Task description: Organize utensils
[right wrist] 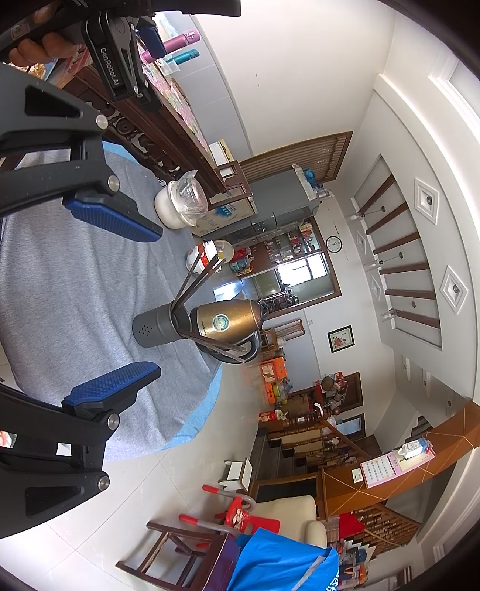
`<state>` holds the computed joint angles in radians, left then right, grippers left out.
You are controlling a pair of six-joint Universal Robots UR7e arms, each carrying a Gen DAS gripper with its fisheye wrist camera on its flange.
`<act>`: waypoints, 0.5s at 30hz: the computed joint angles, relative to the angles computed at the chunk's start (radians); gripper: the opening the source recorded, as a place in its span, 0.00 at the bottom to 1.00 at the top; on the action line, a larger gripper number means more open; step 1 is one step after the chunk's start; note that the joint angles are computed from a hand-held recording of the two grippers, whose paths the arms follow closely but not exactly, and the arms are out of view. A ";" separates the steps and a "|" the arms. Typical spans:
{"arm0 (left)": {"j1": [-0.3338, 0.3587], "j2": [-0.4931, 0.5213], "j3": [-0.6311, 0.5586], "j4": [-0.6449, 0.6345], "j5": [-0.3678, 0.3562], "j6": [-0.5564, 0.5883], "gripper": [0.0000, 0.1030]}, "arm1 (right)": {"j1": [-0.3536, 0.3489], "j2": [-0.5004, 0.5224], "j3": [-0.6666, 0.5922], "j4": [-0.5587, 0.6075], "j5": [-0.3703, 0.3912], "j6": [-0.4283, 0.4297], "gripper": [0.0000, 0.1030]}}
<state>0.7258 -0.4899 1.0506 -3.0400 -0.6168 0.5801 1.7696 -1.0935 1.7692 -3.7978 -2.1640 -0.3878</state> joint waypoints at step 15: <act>0.001 0.000 -0.002 0.001 -0.001 0.000 0.98 | -0.005 0.000 0.000 -0.002 0.007 -0.006 0.69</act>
